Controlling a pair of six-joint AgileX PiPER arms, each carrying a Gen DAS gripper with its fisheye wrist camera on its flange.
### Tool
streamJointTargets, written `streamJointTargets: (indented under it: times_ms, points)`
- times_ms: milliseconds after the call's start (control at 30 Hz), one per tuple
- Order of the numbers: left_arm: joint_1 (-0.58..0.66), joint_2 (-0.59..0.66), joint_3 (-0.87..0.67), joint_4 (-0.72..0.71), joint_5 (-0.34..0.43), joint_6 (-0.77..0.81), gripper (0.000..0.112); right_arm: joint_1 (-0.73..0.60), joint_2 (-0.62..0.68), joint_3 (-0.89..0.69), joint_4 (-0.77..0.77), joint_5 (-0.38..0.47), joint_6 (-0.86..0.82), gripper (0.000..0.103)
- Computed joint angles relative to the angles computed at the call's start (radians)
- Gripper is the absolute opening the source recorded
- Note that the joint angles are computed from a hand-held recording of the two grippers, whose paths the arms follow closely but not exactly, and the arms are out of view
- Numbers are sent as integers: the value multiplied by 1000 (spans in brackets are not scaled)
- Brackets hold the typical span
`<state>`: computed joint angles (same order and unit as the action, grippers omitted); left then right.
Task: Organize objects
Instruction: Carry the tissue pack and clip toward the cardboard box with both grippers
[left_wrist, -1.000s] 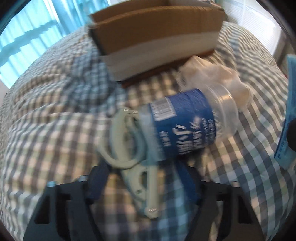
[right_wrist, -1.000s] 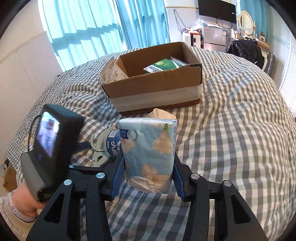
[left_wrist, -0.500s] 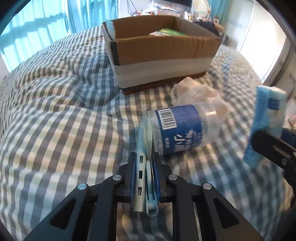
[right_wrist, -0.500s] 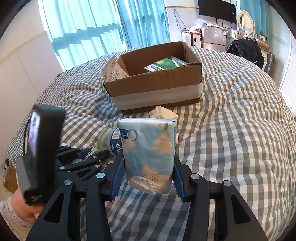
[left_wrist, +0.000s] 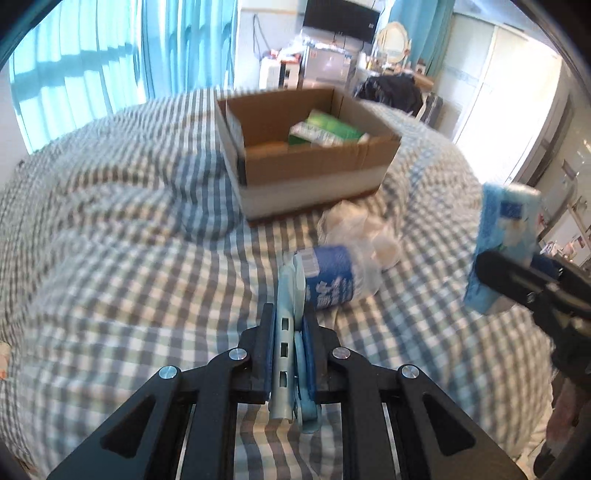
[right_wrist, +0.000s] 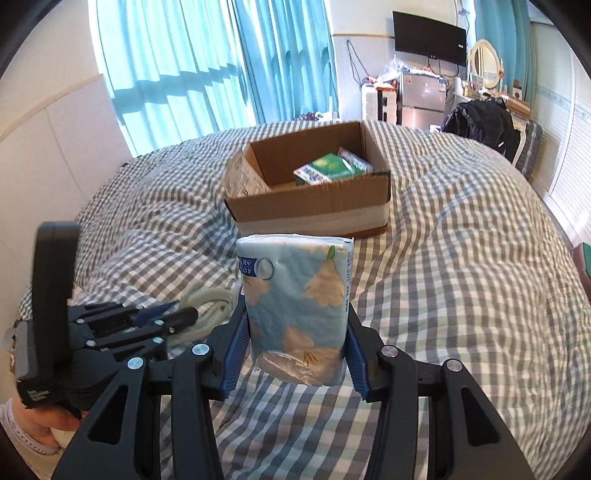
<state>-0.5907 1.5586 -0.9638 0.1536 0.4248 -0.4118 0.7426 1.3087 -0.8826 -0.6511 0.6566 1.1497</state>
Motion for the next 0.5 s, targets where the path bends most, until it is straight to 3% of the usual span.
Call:
streamJointTargets:
  times_ms: [300, 500]
  points:
    - [-19, -151, -96, 93, 115, -58, 13, 108, -80, -104, -67, 181, -5, 47]
    - [-24, -143, -252, 164, 180, -84, 13, 141, -82, -238, -126, 280, -91, 47]
